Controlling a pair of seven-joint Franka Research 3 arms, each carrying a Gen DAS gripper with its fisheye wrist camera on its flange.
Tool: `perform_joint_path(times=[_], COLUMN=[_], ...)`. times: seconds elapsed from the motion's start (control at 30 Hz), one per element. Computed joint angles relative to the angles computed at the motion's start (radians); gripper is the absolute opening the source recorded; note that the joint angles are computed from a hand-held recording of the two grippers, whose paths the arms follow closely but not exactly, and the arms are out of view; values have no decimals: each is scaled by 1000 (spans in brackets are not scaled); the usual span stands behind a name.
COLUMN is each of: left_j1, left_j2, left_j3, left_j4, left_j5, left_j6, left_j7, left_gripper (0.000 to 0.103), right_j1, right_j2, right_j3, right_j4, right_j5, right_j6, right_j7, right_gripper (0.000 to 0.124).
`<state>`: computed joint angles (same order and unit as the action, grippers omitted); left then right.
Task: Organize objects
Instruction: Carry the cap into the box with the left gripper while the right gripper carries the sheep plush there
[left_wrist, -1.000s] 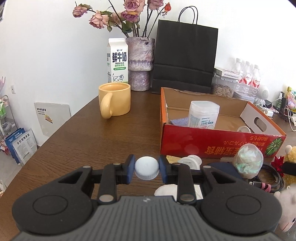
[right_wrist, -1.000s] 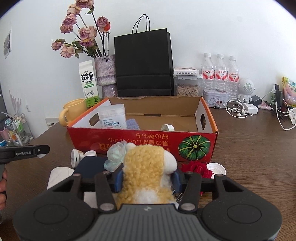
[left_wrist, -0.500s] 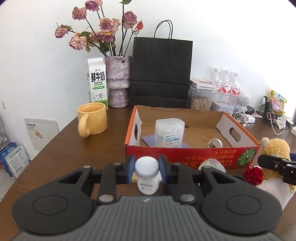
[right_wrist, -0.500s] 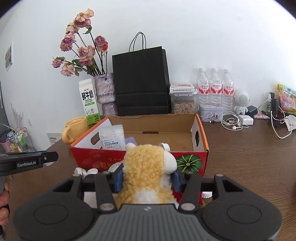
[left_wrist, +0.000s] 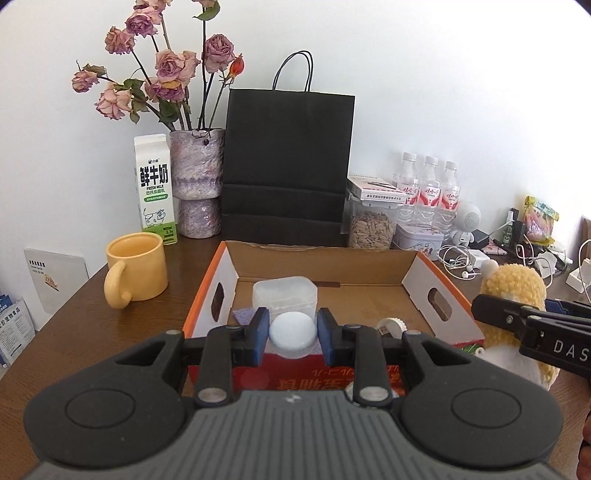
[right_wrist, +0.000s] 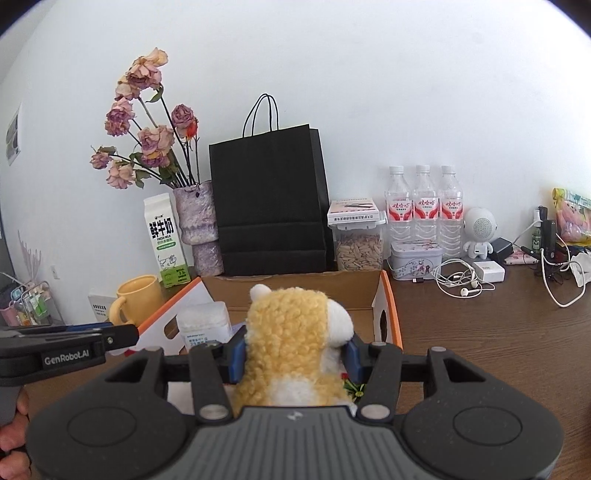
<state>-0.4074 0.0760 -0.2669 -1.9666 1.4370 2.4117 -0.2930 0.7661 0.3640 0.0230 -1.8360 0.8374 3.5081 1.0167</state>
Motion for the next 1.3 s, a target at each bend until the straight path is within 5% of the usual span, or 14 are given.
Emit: perform_joint_path(times=[0.13, 0.4, 0.73, 1.17, 1.2, 1.27, 1.3], left_j1=[1, -15, -42, -65, -67, -73, -84], left_j2=[54, 180, 328, 403, 404, 407, 406], left_j3=[14, 69, 151, 216, 219, 223, 231], left_j4=[67, 213, 400, 468, 467, 471, 472], left_j5=[17, 6, -61, -208, -211, -222, -216], left_j6=[17, 65, 135, 203, 207, 199, 177], left_j7=[3, 40, 145, 339, 345, 357, 343], left_gripper=[29, 29, 29, 29, 30, 61, 68], right_j1=[-2, 92, 83, 22, 19, 33, 47], right_j2=[57, 216, 418, 500, 500, 500, 501], right_j3=[-27, -222, -349, -347, -344, -371, -393], right_j4=[91, 310, 578, 697, 699, 696, 692], right_j5=[-11, -36, -176, -364, -378, -415, -438], right_j6=[-29, -161, -331, -480, -488, -512, -519], right_j7=[14, 110, 318, 494, 503, 546, 570], right_gripper=[49, 49, 49, 49, 50, 57, 62])
